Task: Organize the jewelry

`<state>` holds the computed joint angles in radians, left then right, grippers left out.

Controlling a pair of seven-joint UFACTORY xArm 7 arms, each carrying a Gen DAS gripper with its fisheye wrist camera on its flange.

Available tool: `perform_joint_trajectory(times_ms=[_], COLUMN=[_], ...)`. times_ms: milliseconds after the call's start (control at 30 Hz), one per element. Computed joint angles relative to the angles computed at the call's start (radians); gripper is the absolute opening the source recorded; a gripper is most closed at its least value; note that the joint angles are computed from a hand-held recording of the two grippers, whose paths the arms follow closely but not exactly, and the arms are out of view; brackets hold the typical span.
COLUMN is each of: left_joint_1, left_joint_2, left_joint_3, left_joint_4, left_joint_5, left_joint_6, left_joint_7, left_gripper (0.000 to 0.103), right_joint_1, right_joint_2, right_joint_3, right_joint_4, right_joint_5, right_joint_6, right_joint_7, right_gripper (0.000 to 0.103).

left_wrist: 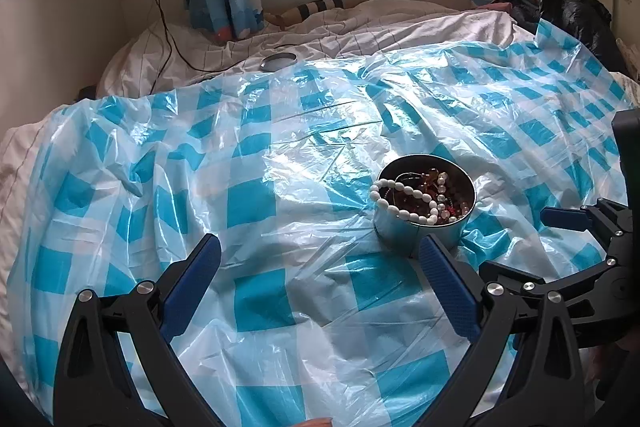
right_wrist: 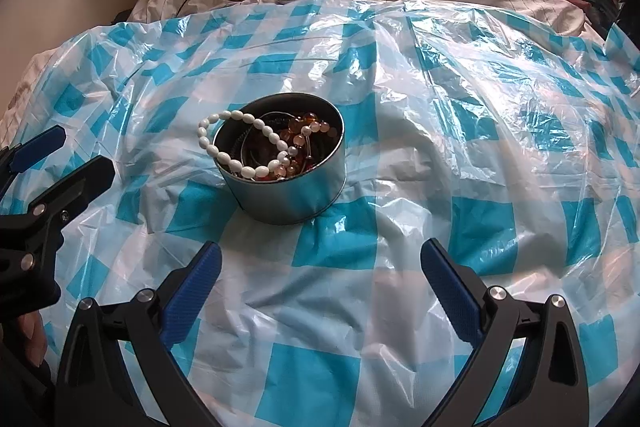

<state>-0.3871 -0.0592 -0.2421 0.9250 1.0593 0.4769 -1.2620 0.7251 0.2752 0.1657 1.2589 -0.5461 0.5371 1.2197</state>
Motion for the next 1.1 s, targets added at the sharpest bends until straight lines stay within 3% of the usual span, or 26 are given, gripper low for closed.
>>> perform_joint_trajectory(times_ms=[600, 1100], left_joint_1=[-0.002, -0.005], left_joint_2=[0.011, 0.018], left_joint_3=[0.006, 0.009], left_joint_4=[0.008, 0.012], left_joint_5=[-0.041, -0.052], left_joint_6=[0.009, 0.017], left_joint_7=[0.022, 0.020], left_gripper=[0.095, 0.095], right_joint_1=[0.000, 0.025], right_joint_2=[0.009, 0.013], right_joint_3=[0.001, -0.011], right_joint_4=[0.013, 0.043], right_joint_5=[0.020, -0.075], right_joint_6=[0.037, 0.125], right_joint_7=[-0.005, 0.075], right_gripper=[0.096, 0.096])
